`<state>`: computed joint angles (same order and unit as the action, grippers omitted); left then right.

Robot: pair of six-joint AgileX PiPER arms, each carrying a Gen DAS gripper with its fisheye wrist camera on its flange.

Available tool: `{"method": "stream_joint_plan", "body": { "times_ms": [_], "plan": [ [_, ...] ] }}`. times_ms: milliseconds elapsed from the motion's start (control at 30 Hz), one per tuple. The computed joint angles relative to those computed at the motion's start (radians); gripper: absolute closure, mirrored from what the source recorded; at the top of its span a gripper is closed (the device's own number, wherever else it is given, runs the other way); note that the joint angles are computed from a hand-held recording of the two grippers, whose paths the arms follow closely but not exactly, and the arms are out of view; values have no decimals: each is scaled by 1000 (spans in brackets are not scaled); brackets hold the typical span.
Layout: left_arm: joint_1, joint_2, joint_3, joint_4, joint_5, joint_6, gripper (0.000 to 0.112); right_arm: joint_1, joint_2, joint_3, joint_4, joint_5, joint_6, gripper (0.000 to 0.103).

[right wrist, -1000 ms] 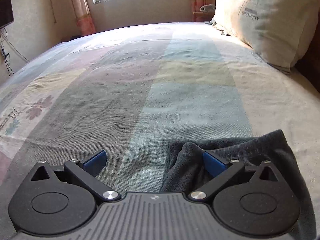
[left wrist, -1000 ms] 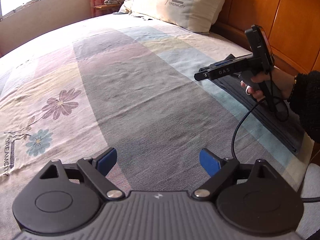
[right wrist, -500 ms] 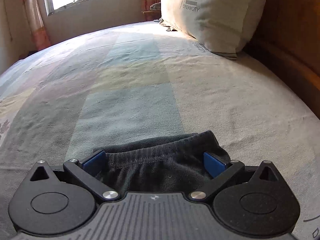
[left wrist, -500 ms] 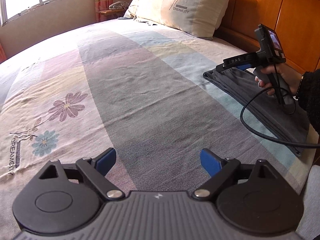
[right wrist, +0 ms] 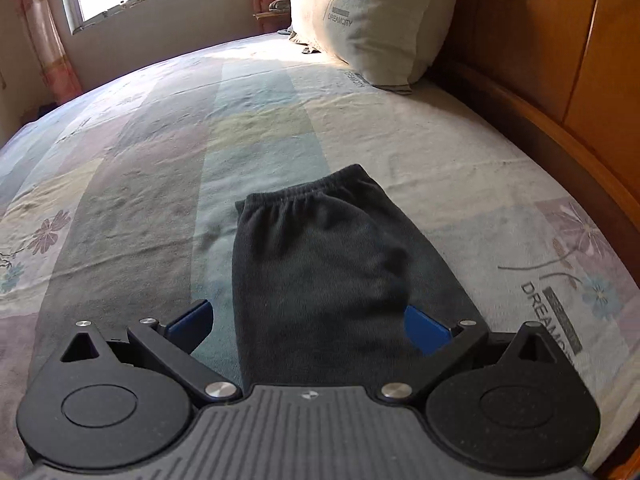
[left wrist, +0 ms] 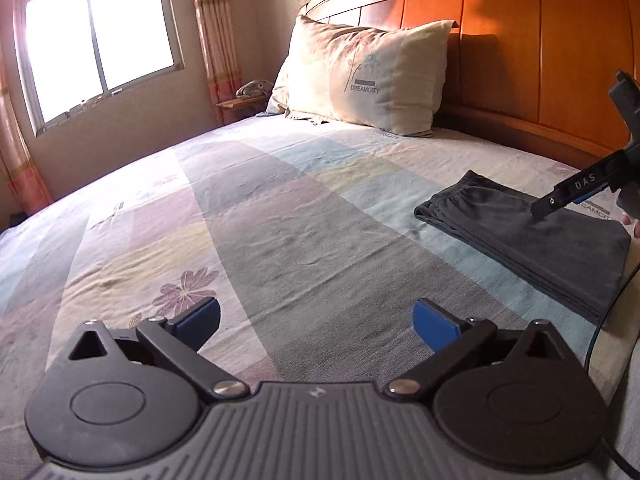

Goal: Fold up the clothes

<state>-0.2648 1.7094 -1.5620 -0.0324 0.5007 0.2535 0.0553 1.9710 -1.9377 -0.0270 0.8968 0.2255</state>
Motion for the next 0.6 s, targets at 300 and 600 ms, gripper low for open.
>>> {"method": "stream_joint_plan", "body": {
  "times_ms": [300, 600],
  "plan": [
    [-57, -93, 105, -187, 8, 166, 10, 131, -304, 419, -106, -86, 205, 0],
    [-114, -22, -27, -219, 244, 141, 10, 308, -488, 623, -336, 12, 494, 0]
  ]
}}
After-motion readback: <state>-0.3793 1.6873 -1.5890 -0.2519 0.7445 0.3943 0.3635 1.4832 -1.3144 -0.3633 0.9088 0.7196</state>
